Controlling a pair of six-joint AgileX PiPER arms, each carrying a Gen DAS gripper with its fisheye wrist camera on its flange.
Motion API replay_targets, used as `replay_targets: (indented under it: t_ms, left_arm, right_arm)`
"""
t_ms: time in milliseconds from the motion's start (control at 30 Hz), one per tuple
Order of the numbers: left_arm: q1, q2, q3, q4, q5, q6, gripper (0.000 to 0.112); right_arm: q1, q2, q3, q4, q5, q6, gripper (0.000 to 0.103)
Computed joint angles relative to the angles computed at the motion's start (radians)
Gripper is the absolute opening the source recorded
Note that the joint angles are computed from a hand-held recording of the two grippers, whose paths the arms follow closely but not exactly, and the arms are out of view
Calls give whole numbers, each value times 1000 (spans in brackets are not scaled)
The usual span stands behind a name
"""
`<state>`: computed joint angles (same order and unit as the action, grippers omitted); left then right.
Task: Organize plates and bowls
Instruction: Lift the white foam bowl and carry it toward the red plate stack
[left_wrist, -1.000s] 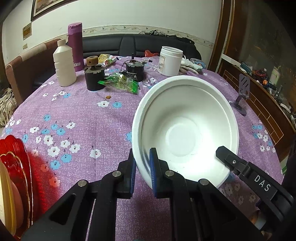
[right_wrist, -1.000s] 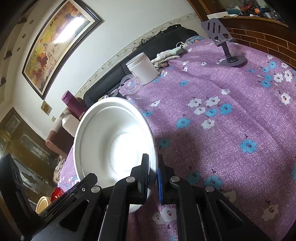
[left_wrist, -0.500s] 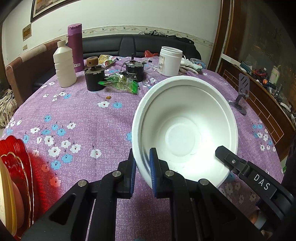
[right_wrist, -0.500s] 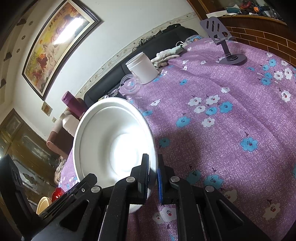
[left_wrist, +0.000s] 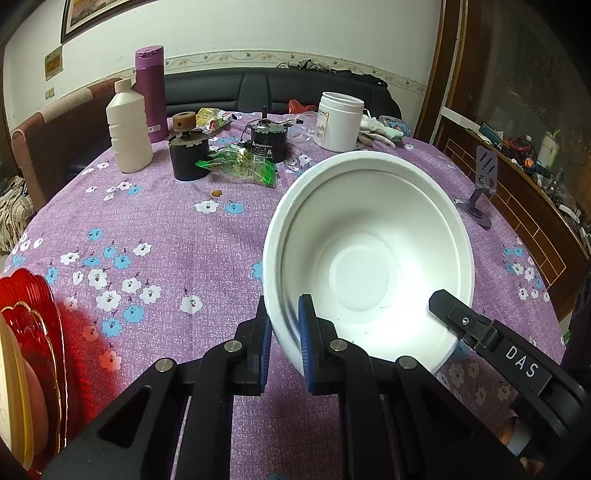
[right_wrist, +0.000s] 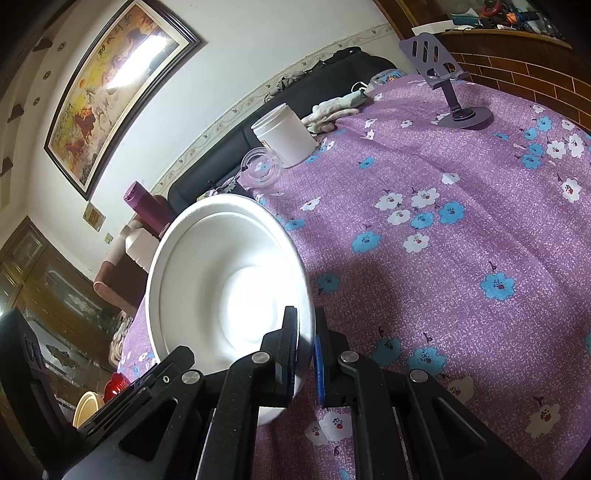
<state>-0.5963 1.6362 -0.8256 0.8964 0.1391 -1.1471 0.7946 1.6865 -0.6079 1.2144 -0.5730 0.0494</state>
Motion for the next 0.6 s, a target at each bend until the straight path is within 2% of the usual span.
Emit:
replay_targets:
  t_ms: [233,400,600]
  left_arm:
    - [3,-15,8,-15,-6,16,12]
    - [-3,-18,14,89,-4,-87,12]
    - [-7,-17,15,141,0,-141,12]
  right_arm:
    - [3,-2,4,-6,-13,5,8]
    - [10,-6,6,-5,-24,4,8]
    - [14,-9,5,2,-27,-5,8]
